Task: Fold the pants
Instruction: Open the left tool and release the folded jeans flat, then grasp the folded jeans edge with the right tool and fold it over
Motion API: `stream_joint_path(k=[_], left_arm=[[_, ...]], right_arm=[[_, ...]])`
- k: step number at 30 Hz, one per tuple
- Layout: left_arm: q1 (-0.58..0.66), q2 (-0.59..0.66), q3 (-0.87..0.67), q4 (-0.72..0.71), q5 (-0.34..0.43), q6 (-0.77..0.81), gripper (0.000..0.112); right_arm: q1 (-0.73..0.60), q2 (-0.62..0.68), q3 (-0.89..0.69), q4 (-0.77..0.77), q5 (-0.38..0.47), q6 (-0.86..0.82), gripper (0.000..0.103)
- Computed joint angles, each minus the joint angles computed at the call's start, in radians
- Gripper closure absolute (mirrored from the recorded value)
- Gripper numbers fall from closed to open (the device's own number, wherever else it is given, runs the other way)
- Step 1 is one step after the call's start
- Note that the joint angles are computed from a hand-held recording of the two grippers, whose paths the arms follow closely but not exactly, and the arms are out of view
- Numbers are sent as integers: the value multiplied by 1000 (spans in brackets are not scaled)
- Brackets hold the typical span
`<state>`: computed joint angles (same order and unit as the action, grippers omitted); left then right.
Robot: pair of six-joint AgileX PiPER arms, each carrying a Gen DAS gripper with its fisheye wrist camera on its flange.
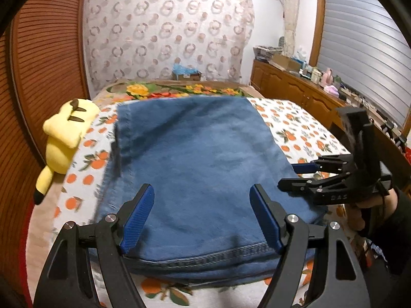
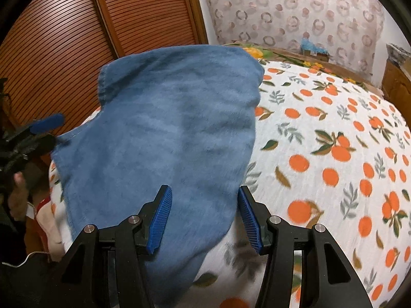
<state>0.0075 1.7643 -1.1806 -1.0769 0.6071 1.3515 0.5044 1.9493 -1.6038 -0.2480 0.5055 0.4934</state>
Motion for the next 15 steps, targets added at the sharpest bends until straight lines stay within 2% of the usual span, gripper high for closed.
stream_joint_path(k=[15], left_arm=[[-52,56,35,65,-36,-17,35]], right_arm=[[33,-100,187,-16,-98,83,48]])
